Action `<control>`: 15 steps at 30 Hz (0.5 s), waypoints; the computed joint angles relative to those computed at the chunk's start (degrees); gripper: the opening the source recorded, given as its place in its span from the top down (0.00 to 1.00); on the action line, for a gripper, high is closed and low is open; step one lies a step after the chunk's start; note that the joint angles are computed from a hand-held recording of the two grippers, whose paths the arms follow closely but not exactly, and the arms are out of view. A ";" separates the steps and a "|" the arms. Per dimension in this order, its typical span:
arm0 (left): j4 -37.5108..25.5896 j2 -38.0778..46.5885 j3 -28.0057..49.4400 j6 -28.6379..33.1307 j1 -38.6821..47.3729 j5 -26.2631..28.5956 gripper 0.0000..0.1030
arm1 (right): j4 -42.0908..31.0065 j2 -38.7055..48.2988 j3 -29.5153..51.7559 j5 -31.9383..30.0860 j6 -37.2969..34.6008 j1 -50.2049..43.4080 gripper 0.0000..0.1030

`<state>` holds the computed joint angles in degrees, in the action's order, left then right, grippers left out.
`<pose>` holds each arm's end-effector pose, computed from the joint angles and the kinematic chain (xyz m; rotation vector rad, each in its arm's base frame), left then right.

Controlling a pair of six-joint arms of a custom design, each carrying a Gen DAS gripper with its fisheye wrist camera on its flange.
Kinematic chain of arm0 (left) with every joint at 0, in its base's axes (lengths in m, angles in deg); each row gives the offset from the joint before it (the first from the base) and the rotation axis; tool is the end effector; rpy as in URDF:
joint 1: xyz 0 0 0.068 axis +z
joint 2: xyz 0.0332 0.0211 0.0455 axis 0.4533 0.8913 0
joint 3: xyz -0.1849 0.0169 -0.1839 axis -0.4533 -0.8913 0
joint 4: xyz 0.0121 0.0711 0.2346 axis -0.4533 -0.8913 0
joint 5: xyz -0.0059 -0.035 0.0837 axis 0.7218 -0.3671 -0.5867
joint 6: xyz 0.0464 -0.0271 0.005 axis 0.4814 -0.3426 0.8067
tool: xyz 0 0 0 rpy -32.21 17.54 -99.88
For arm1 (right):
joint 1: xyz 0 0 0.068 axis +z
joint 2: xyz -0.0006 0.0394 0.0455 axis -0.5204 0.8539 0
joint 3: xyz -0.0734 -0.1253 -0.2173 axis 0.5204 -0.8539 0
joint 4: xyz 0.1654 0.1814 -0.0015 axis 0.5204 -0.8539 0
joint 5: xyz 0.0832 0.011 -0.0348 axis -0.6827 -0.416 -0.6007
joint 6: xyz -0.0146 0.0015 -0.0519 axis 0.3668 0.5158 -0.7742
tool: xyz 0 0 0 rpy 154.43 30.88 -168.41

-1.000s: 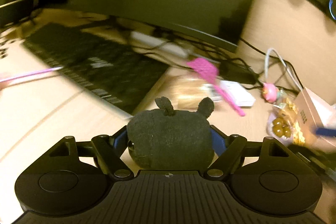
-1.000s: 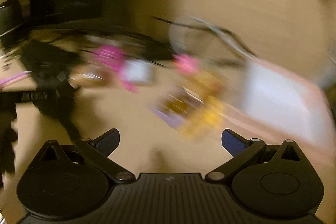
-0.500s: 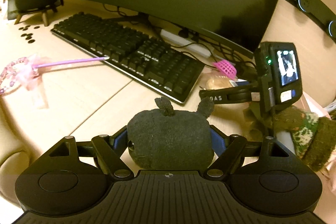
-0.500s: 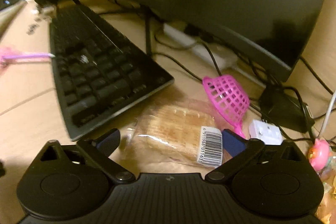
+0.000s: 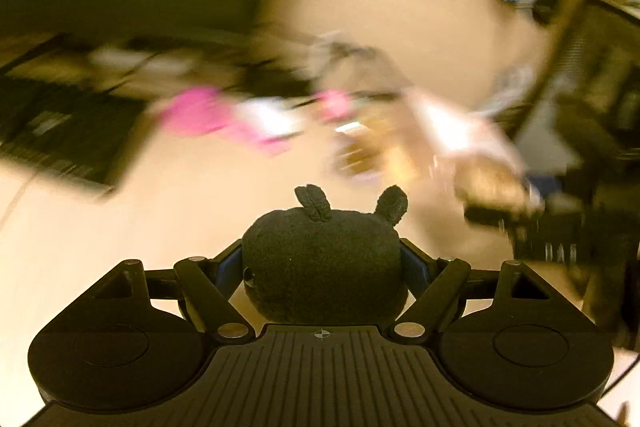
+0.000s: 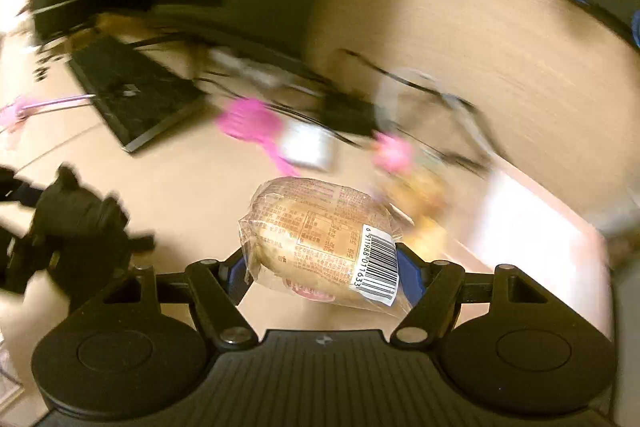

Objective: Organize objects
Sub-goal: 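Carry the plush and bun into the pink box and release both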

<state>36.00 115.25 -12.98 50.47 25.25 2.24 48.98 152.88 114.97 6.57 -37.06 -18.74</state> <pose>0.2106 -0.0107 0.1520 -0.2056 2.2387 -0.3061 0.2925 0.0706 0.1461 -0.7052 2.1865 0.0956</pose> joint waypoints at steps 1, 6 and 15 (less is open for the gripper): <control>1.50 2.54 2.99 0.07 -2.82 0.11 0.19 | -0.40 -2.95 -2.08 -0.76 -0.13 -3.07 0.30; 4.38 18.77 23.76 4.69 -11.20 -0.80 0.17 | 1.45 -14.44 -10.35 -4.70 -1.45 -18.60 0.30; -2.77 56.72 69.85 7.97 -16.19 -6.44 0.17 | 5.17 -15.87 -13.69 -10.07 -0.22 -32.06 0.30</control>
<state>33.24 171.97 56.87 58.44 9.05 -4.20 54.15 137.01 101.28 -3.50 -37.29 -50.80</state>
